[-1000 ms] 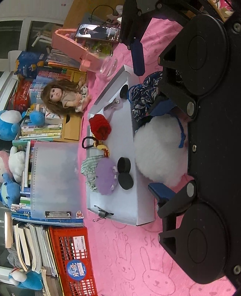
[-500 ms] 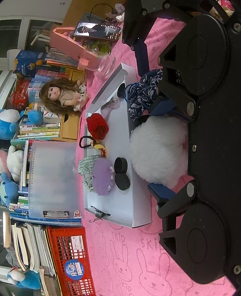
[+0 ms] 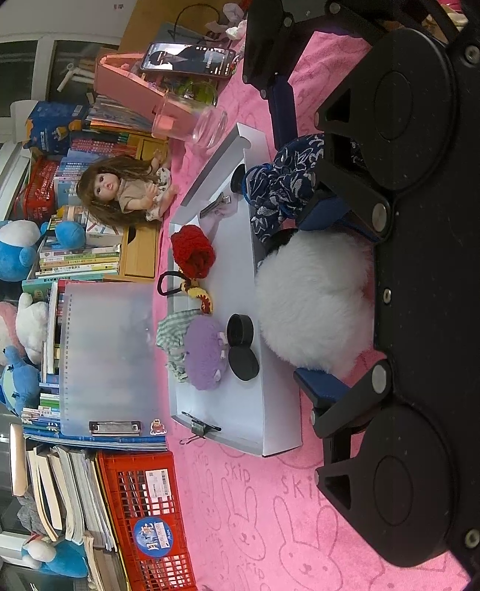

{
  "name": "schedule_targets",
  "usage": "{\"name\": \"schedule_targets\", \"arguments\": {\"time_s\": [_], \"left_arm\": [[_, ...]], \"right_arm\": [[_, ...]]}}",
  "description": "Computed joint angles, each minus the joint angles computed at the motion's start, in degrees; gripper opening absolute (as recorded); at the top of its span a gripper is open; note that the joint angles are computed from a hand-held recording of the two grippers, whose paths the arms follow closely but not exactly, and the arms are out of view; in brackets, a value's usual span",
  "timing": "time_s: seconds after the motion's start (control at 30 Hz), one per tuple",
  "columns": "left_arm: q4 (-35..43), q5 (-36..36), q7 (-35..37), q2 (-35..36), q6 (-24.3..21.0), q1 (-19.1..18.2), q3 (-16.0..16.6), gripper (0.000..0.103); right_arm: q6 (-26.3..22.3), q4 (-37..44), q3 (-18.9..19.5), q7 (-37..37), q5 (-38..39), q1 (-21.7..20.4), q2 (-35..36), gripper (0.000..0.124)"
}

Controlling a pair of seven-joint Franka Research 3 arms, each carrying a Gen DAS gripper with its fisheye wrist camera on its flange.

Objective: Organize objects
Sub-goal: 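Grasp white fluffy ball with left tool while right tool moves to blue floral pouch, then lift fluffy ball toward tray with left tool while right tool grasps blue floral pouch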

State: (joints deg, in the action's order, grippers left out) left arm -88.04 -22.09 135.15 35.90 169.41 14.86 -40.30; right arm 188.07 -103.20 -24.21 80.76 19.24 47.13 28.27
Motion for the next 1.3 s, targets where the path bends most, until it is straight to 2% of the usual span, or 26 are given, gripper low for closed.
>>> {"name": "schedule_targets", "arguments": {"time_s": [0.17,0.23,0.3,0.37,0.47,0.53,0.7,0.8,0.87,1.03,1.1,1.3], "left_arm": [[0.86,0.72,-1.2,0.71,0.5,-1.15,0.79,0.08],[0.64,0.81,-1.5,1.06,1.77,-0.96,0.26,0.08],[-0.29,1.4,-1.3,1.25,3.79,-0.18,-1.03,0.075],[-1.01,2.74,-1.37,1.55,5.26,0.81,-2.41,0.073],[-1.52,4.73,-2.64,1.81,5.87,1.78,-3.5,0.07],[-1.89,5.74,-3.64,1.96,5.98,2.79,-4.57,0.069],[-2.57,8.63,-6.01,2.46,6.32,4.88,-6.71,0.064],[-3.18,10.41,-7.2,2.76,7.24,6.35,-8.3,0.055],[-3.17,11.74,-8.1,3.01,7.18,7.06,-9.02,0.053],[-3.96,14.78,-10.31,3.3,7.84,8.29,-10.03,0.054],[-4.25,16.21,-10.91,3.5,7.66,8.84,-10.56,0.063],[-5.52,20.4,-11.7,3.39,8.45,8.58,-10.02,0.075]], "right_arm": [[0.29,0.77,-6.1,0.99,0.83,5.21,2.18,0.09],[0.28,0.81,-9.76,1.19,1.8,8.4,3.37,0.083],[0.18,0.72,-11.74,1.36,2.5,10.12,3.99,0.078],[0.54,0.48,-10.71,1.02,2.81,9.3,3.46,0.073],[1.5,0.23,-12.2,0.68,4.42,10.63,3.89,0.063],[1.74,0.15,-11.17,-0.01,5.42,9.88,3.42,0.06],[2.98,-0.34,-11.47,-2.31,8.02,10.65,3.38,0.055],[3.89,-0.58,-13.18,-4.41,10.5,12.57,3.94,0.048],[4.81,-0.82,-14.3,-5.83,12.34,13.86,4.27,0.047],[6.69,-0.8,-16.07,-8.34,17.91,15.79,4.81,0.046],[7.61,-0.8,-17.23,-9.15,20.68,16.89,5.17,0.046],[8.66,-0.01,-22.64,-11.2,31.37,21.21,7.67,0.046]]}}
